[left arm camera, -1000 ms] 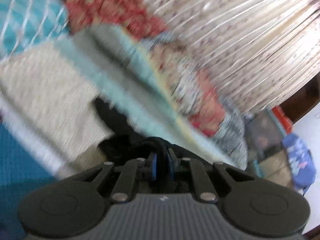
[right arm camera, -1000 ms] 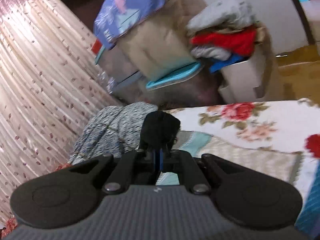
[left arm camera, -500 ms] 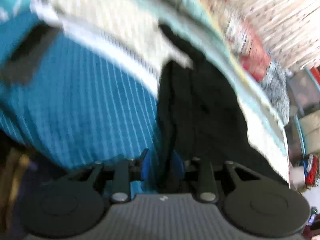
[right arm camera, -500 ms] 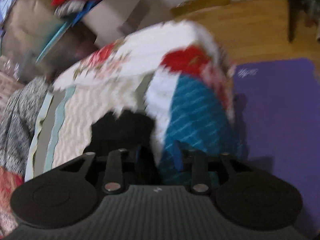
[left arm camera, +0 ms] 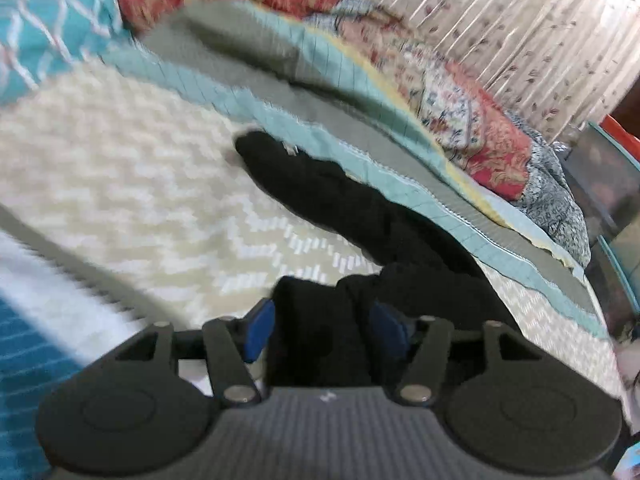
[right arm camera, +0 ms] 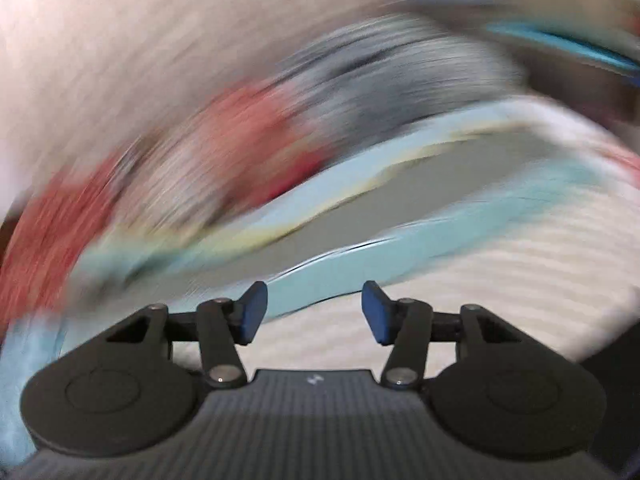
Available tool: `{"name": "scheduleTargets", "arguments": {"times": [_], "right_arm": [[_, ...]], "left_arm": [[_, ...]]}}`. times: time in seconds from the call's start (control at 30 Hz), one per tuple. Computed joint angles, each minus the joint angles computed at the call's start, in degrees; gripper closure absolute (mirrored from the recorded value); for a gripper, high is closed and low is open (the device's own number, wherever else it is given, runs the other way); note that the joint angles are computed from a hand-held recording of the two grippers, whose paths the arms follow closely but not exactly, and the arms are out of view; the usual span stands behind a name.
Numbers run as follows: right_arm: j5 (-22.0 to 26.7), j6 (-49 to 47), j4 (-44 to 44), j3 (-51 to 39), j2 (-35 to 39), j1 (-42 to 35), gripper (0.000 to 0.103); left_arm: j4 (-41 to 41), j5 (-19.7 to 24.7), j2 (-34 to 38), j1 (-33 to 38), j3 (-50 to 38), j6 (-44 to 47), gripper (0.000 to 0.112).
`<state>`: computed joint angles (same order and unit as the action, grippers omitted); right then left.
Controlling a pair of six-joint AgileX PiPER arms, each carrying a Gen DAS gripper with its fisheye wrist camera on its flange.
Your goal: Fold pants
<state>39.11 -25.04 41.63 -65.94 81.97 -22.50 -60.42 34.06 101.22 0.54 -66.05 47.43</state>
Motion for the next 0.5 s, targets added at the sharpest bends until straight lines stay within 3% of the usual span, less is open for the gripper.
{"name": "scheduleTargets", "arguments": {"times": [0.07, 0.13, 0.17, 0.2, 0.27, 0.3, 0.33, 0.4, 0.47, 0.5], "right_arm": [[-0.51, -1.23, -1.93, -7.96, 9.41, 11.46, 0.048], [-5.11, 2.92, -9.27, -16.38, 19.47, 20.97, 0.048], [-4.58, 4.43, -11.43, -22.11, 25.2, 23.82, 0.048], [-3.07, 3.9, -11.3, -27.84, 30.62, 24.97, 0.048], [-0.57, 7.93, -15.79, -39.29, 41.3, 27.92, 0.048], [0.66, 9.81, -18.1, -45.02, 45.87, 29.12, 0.048], [3.79, 10.56, -19.12, -50.75, 50.09, 29.85, 0.047], [9.54, 11.17, -20.0, -62.21, 58.43, 30.8, 0.047], [15.11, 14.67, -24.12, -70.84, 63.95, 32.87, 0.047], [14.96, 15.43, -26.26, -73.61, 64.93, 33.74, 0.06]], "left_arm": [[-2.31, 1.51, 4.85, -0.37, -3.21, 0.01, 0.052], [-5.55, 0.85, 6.68, -0.66, -3.06, 1.25, 0.049], [-8.44, 0.6, 7.14, -0.65, -2.46, 4.15, 0.053], [-9.59, 0.48, 6.94, -0.42, -1.74, 6.28, 0.06], [-9.06, -1.67, 5.93, -0.4, 0.0, 7.9, 0.091], [-9.44, -1.03, 5.83, 0.37, 0.45, 8.42, 0.094], [-11.91, 1.88, 6.04, 2.18, 1.1, 9.71, 0.106], [-13.44, 4.13, 5.87, 4.19, 1.99, 8.99, 0.106], [-14.34, 2.86, 4.67, 4.03, 3.6, 9.89, 0.106], [-14.09, 2.03, 4.06, 3.52, 3.89, 9.61, 0.106]]}}
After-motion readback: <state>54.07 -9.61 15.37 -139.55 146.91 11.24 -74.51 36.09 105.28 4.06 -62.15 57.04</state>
